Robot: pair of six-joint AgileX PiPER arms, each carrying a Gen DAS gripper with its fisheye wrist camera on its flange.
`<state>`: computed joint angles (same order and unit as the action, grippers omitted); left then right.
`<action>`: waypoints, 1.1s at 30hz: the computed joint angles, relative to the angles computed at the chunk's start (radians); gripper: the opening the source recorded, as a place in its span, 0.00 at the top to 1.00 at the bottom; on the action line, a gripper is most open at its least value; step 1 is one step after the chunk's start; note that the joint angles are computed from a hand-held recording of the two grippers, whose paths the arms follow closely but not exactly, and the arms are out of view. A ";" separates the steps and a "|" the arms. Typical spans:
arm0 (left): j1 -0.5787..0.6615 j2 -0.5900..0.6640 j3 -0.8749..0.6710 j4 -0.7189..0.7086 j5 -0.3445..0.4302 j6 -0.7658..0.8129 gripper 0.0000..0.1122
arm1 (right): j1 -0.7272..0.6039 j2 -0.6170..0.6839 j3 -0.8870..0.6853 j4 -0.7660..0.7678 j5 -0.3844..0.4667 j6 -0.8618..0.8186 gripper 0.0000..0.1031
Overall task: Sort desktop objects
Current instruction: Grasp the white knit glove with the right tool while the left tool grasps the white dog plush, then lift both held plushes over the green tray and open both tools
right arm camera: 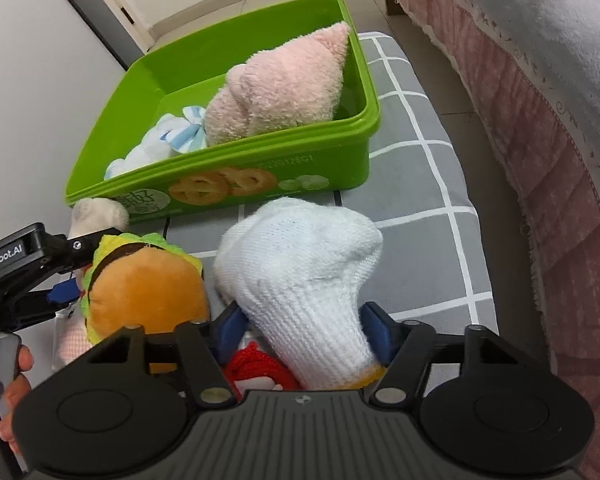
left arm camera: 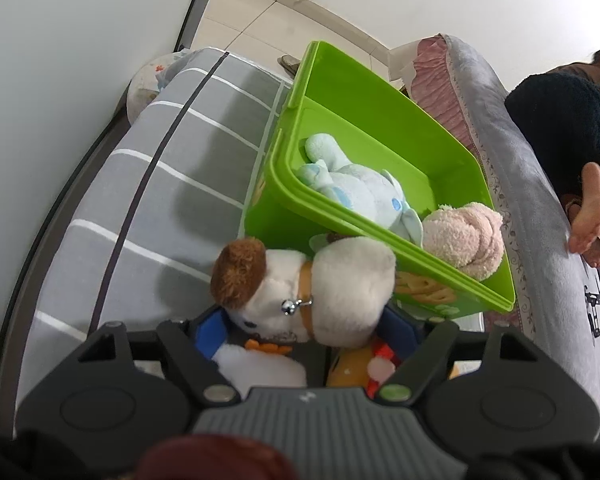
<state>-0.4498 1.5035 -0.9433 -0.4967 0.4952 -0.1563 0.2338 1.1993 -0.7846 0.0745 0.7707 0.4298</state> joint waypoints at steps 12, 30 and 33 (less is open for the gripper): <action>0.003 -0.022 -0.001 0.030 0.020 -0.037 0.31 | -0.060 -0.030 0.003 0.090 0.007 -0.084 0.53; 0.024 -0.092 -0.012 0.066 0.069 -0.050 0.32 | -0.123 -0.087 -0.005 0.178 0.029 -0.159 0.58; 0.022 -0.105 -0.018 0.076 0.080 -0.047 0.32 | -0.137 -0.098 -0.007 0.200 0.033 -0.176 0.58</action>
<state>-0.4281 1.3986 -0.9616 -0.4209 0.5750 -0.2031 0.0967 1.1009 -0.7918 0.2749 0.8041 0.2539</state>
